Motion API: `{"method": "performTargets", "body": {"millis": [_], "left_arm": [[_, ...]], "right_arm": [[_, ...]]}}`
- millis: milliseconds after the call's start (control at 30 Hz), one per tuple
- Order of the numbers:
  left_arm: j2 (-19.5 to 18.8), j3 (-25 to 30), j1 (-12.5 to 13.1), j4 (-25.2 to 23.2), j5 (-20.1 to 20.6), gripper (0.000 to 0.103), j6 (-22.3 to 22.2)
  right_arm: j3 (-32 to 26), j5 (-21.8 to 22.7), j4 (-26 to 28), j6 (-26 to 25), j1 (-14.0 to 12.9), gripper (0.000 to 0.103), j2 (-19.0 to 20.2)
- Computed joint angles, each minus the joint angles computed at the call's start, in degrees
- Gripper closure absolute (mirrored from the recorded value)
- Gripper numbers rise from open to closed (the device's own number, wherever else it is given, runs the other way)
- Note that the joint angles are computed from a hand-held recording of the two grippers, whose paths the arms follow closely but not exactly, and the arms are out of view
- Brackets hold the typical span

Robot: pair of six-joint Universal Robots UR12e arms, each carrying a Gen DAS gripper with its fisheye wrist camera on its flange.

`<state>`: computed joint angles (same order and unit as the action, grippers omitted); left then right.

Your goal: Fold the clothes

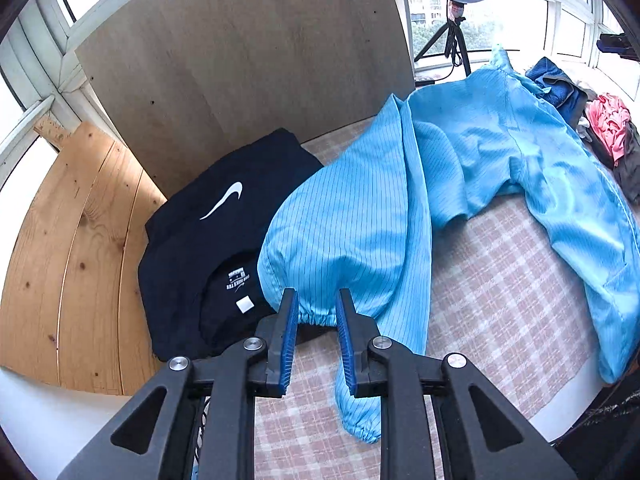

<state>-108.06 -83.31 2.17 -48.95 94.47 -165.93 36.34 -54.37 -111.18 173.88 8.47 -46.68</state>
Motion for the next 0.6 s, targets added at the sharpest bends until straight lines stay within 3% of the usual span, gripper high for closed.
{"method": "performTargets", "body": {"millis": [100, 200, 267, 367, 467, 500, 600], "left_arm": [[0.31, -2.0, 2.18, -4.66, -7.91, 0.083, 0.62], [-0.4, -3.64, 2.11, -2.93, -8.81, 0.083, 2.33], [-1.29, -3.92, 1.97, -1.61, -8.59, 0.085, 2.47], [-2.16, -3.64, 3.1, -2.92, -15.3, 0.084, 2.15], [-2.69, -3.85, 4.24, -2.18, -20.82, 0.072, -1.49], [-2.96, -3.78, 4.64, -2.11, -22.51, 0.067, -3.41], [-3.37, -4.17, 5.18, 0.56, -25.46, 0.07, -8.04]], "right_arm": [[5.9, 0.49, 0.52, 1.13, 4.28, 0.073, -2.06], [6.73, 0.27, 1.92, 2.91, 8.96, 0.073, -0.61], [5.22, -0.43, 2.33, 5.56, 11.41, 0.073, 1.5], [0.79, -2.17, 3.62, 10.66, 14.31, 0.073, 5.45], [-3.53, -0.5, 5.5, 15.82, 15.73, 0.073, 9.04], [-4.64, -1.26, 5.59, 16.96, 16.17, 0.073, 9.88], [-9.53, -7.58, 7.44, 17.79, 17.47, 0.073, 12.72]]}}
